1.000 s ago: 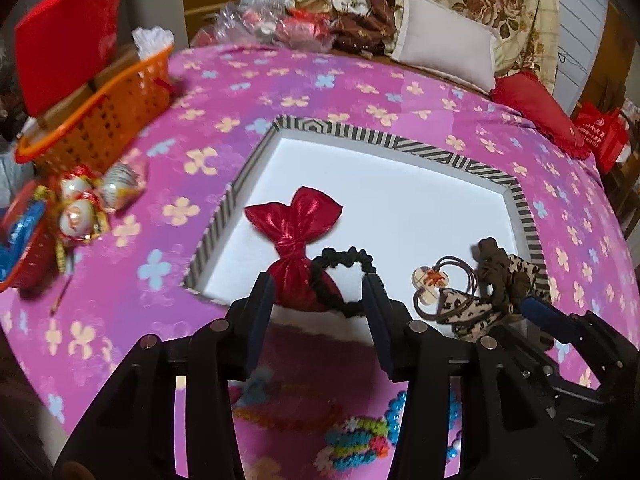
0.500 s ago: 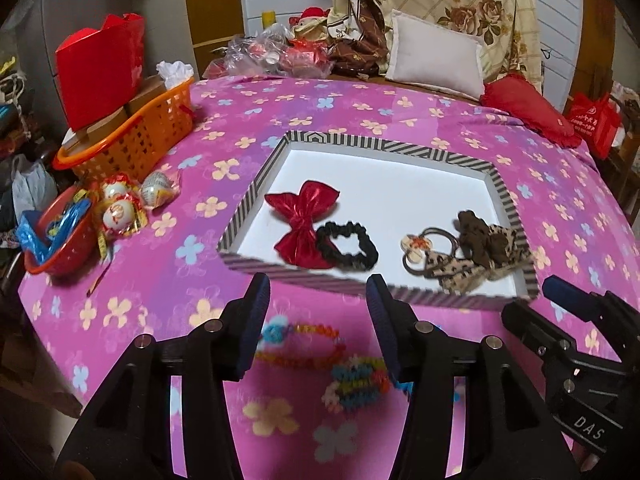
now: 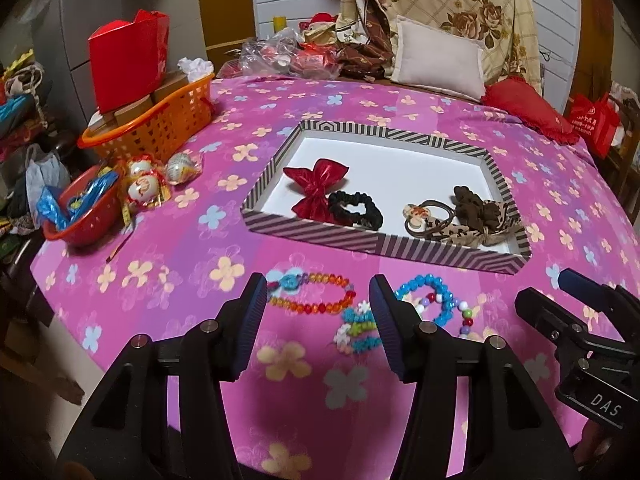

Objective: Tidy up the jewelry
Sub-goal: 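Withdraw both tools from the box over the beaded bracelets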

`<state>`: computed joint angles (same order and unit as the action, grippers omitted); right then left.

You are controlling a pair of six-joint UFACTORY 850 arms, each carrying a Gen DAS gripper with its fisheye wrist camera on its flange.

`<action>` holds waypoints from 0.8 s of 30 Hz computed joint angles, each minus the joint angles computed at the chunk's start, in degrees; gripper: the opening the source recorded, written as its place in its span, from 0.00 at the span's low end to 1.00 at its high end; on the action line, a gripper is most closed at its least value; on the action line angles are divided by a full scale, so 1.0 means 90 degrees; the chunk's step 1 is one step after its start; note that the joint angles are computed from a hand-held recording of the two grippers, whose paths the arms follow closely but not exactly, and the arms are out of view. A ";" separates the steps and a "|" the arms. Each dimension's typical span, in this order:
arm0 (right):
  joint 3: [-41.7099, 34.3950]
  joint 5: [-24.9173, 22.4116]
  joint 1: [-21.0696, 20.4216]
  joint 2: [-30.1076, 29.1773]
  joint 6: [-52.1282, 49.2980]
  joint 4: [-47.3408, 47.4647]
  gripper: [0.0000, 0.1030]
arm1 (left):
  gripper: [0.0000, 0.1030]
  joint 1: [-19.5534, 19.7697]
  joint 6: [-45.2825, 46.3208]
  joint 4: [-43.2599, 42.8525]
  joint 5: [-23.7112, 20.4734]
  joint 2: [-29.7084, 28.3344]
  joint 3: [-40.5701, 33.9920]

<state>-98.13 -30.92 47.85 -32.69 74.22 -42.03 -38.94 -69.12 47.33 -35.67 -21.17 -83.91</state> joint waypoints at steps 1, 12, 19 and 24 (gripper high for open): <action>-0.0005 -0.0032 0.0016 -0.0004 -0.0026 0.0010 0.72 | 0.53 -0.0014 -0.0086 0.0052 0.0004 0.0050 0.0070; 0.0247 -0.0280 0.0257 0.0176 0.0327 -0.0465 0.72 | 0.57 -0.0196 -0.0681 0.0424 0.0077 0.0481 0.0659; 0.0397 -0.0327 0.0345 0.0246 0.0302 -0.0518 0.72 | 0.60 -0.0284 -0.0856 0.0474 0.0080 0.0567 0.0828; 0.0618 -0.0284 0.0343 0.0370 0.0524 -0.0660 0.72 | 0.60 -0.0348 -0.0844 0.0448 0.0074 0.0531 0.0865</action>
